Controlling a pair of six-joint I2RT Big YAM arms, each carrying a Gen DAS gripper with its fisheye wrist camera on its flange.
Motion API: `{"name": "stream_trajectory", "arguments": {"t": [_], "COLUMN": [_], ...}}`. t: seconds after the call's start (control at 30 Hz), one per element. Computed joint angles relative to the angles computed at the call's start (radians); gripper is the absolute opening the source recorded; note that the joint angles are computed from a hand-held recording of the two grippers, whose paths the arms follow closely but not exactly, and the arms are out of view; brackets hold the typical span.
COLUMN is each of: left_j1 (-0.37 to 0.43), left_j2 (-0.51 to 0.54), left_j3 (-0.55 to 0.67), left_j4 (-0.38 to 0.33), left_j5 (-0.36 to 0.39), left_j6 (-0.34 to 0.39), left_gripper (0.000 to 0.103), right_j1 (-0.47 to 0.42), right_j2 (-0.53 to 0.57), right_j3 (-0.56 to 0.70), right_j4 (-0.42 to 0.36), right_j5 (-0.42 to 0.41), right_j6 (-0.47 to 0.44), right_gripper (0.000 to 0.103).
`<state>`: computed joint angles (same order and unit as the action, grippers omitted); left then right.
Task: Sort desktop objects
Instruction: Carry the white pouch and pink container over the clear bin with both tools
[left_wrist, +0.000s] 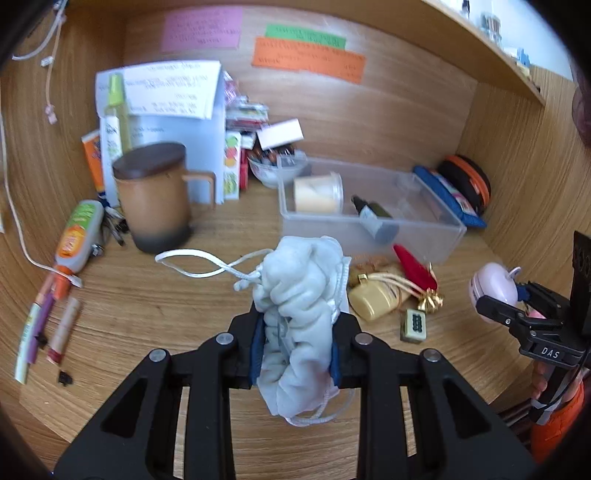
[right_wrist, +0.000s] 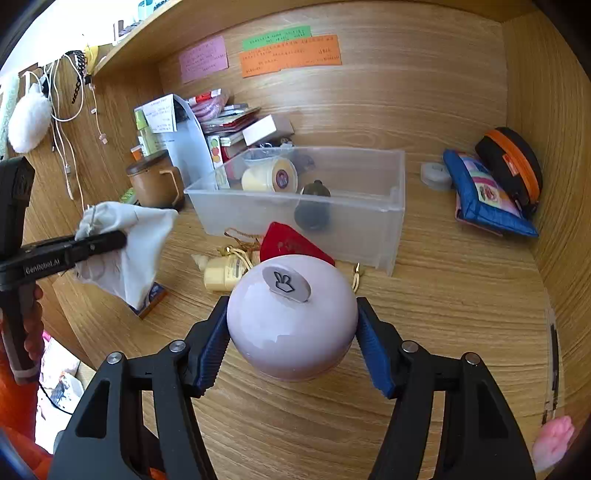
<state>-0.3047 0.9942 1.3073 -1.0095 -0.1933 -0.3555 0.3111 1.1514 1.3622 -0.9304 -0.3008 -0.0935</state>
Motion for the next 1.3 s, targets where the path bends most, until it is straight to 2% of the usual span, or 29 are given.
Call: {"name": "stream_trajectory", "arguments": {"t": [0.23,0.4,0.57,0.7,0.97,1.3], "left_j1": [-0.001,0.013,0.022,0.023,0.024,0.042], "left_j2": [-0.009,-0.006,0.012,0.023,0.072,0.165], "left_j3": [0.039,0.069,0.111,0.139,0.205,0.291], "left_j4": [-0.01,0.003,-0.001,0.007,0.021,0.041], "left_j5": [-0.043,-0.026,-0.042,-0.053,-0.051,-0.014], "left_j6": [0.035,0.045,0.065,0.087,0.115,0.155], "left_gripper": [0.027,0.027,0.027,0.027,0.027,0.027], "right_j1": [-0.015,-0.013,-0.024,-0.023,-0.024,-0.016], "right_j2": [0.007,0.012,0.02,0.026,0.062,0.14], "right_j3": [0.043,0.078,0.1,0.113,0.169,0.287], "right_j4": [-0.001,-0.007,-0.01,-0.009,0.0,0.007], "right_j5": [-0.022,-0.01,-0.035,-0.022,-0.016,0.015], "right_j6": [-0.002,-0.022,-0.015,-0.019,-0.012,-0.039], "right_gripper": [0.061,0.061,0.061,0.061,0.061,0.061]}}
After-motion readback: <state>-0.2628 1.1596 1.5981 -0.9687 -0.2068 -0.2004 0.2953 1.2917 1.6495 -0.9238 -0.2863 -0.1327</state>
